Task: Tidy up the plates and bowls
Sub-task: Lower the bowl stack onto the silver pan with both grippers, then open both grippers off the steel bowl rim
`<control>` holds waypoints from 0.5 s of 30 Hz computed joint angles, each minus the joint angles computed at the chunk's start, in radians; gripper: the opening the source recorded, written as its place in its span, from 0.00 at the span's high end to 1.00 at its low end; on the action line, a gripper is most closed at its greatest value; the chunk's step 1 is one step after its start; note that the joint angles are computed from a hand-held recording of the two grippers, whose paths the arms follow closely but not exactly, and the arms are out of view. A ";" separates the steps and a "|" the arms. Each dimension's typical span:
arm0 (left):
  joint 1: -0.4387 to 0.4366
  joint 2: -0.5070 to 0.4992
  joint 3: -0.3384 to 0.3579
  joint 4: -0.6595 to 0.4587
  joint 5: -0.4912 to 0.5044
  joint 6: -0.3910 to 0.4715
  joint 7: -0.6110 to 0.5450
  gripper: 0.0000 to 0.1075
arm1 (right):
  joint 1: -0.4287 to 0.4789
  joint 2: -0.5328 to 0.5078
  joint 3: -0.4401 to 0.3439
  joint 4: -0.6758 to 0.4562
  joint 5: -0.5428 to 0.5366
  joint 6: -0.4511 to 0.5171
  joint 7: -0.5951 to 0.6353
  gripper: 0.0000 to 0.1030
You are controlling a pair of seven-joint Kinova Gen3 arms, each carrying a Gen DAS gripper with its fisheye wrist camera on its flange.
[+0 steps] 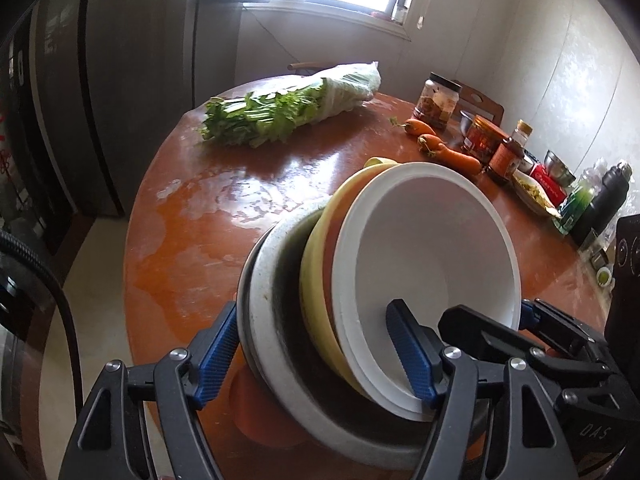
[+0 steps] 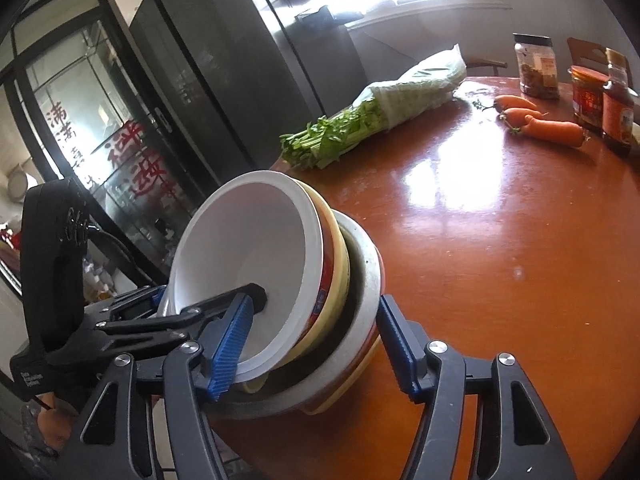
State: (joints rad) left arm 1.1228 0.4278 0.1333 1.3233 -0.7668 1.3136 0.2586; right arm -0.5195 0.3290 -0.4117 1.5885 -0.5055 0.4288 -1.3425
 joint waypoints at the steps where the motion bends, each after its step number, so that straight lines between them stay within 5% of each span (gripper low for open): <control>1: -0.003 0.006 0.002 -0.009 0.001 -0.002 -0.010 0.33 | 0.007 -0.004 -0.002 0.008 -0.005 -0.006 0.005 0.37; 15: 0.004 0.124 -0.050 -0.212 0.059 0.009 -0.184 0.32 | 0.149 -0.053 -0.036 0.101 -0.161 -0.029 0.160 0.39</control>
State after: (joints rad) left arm 1.1271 0.5516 0.0837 1.1112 -0.7077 1.3225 0.0748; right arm -0.3702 0.2763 -0.4482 1.6894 -0.6669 0.3995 -1.1821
